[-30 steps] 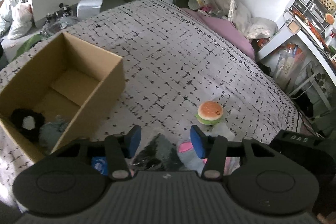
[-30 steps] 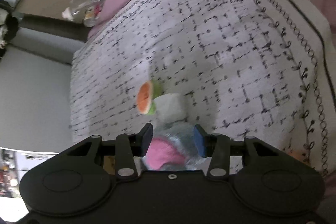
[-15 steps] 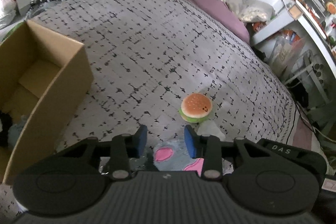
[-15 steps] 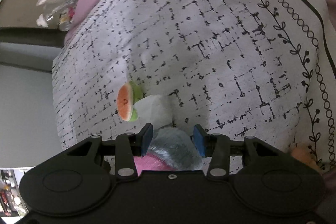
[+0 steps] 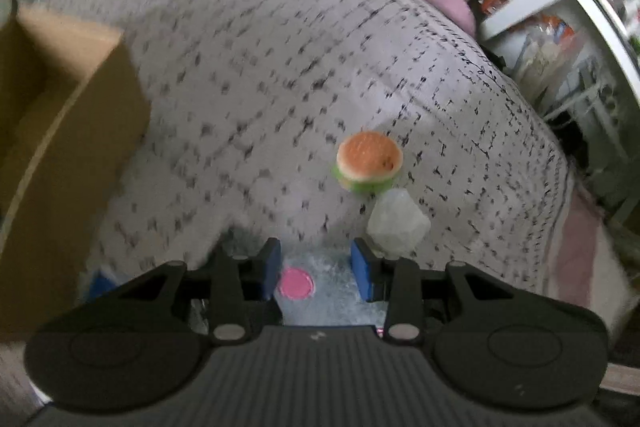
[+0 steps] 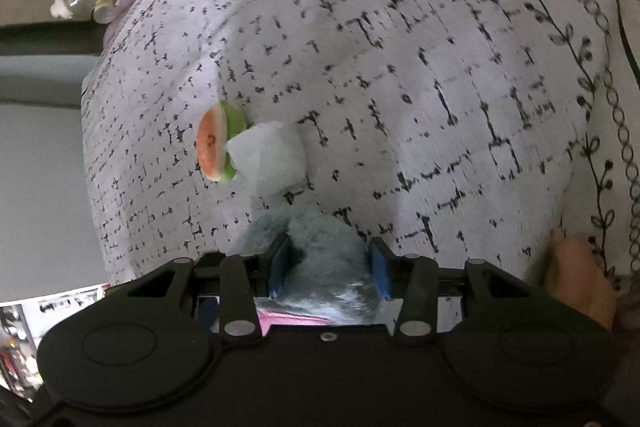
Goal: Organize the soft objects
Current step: 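Grasp the grey plush toy in its clear bag with both grippers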
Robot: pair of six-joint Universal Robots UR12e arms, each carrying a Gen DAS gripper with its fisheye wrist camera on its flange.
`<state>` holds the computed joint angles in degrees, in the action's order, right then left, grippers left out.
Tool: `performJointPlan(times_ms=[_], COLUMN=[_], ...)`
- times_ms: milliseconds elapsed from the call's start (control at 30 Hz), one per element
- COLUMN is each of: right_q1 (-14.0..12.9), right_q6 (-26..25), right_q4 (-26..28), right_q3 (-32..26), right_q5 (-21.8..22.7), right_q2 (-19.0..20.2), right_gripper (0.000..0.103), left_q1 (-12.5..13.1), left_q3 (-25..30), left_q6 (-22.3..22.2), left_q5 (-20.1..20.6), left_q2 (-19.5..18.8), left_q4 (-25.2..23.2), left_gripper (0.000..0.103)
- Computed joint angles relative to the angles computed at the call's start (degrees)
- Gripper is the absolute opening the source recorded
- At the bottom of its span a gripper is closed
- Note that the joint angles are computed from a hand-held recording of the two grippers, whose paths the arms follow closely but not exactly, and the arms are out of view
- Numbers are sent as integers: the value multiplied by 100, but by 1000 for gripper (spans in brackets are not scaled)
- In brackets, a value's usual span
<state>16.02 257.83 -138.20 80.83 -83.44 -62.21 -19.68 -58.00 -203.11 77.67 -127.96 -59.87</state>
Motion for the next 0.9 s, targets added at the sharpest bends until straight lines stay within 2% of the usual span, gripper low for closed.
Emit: performJointPlan(times_ms=[233, 333, 400, 500, 633, 900], right_q1=[15, 41, 63, 74, 77, 62], right_q6=[195, 87, -20, -44, -66, 112], right_q4=[-507, -756, -875, -885, -873, -900], right_q3=[190, 222, 220, 190, 185, 249], right_q5=[-50, -107, -137, -81, -117, -57], right_q2=[-50, -56, -50, -20, -18, -55], right_gripper=[27, 25, 24, 22, 22, 22], left_q1=[118, 116, 107, 65, 70, 32], left_q3=[-408, -514, -506, -478, -575, -531], left_q6=[-688, -696, -637, -497, -756, -732], left_q5=[-420, -396, -399, -290, -264, -122], left_q2=[228, 296, 309, 303, 311, 262], left_q4=[371, 579, 534, 384, 460, 544], left_gripper=[38, 38, 38, 38, 38, 38])
